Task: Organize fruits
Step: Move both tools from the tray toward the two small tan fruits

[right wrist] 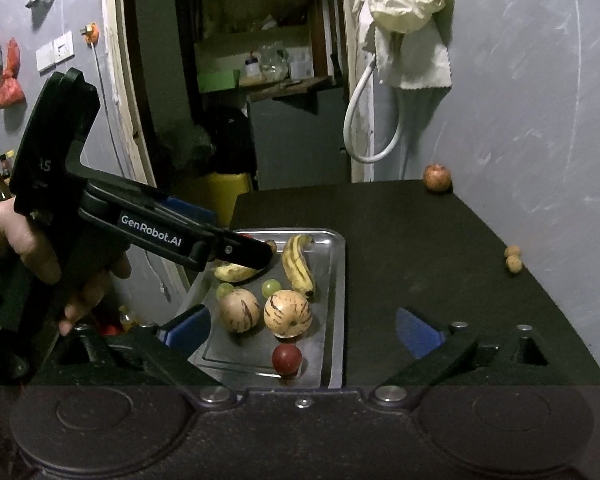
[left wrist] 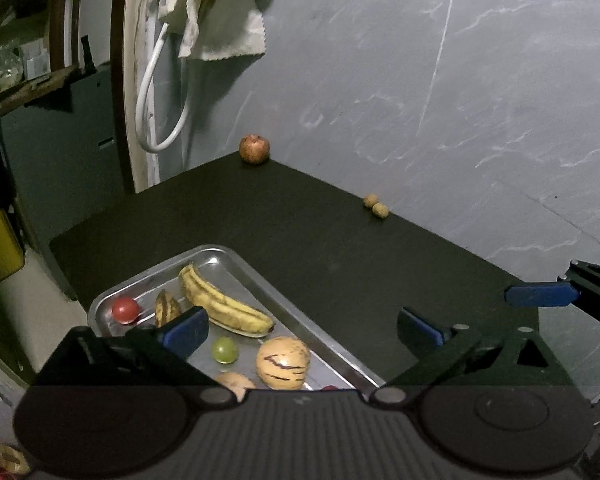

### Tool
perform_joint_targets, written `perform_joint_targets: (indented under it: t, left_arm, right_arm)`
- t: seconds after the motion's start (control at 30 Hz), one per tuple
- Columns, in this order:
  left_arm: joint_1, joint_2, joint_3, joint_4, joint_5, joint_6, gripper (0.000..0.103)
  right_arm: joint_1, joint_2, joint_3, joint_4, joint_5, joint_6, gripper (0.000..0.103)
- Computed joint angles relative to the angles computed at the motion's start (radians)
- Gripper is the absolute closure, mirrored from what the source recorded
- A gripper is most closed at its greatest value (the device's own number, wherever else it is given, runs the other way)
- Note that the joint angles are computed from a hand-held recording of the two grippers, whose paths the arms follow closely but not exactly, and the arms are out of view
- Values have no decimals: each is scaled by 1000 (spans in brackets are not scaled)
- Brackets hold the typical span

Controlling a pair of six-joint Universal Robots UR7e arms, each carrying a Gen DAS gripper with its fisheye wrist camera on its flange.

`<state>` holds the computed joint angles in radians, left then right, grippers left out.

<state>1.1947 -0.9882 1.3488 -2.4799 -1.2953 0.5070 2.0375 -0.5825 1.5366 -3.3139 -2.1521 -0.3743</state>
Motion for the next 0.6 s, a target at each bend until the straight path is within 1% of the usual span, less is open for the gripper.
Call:
perform_joint_targets:
  t: [0.23,0.37,0.47,0.6]
  left_arm:
    - [-15,-11,11,-17,-22,9,1]
    - [-30,-2,-10,3,-12,11,1]
    - [-43,5,-15,-1,8,40,1]
    - [-49,30,-58,31,-4,83,1]
  right_arm:
    - [1,-35,53,-61,-5,5,3]
    - [-1,-47,71,-103,-19,16,2]
    - [-4,-56,80,-135,-37,22,2]
    - [-13,-69,87,-165,-64,23,2]
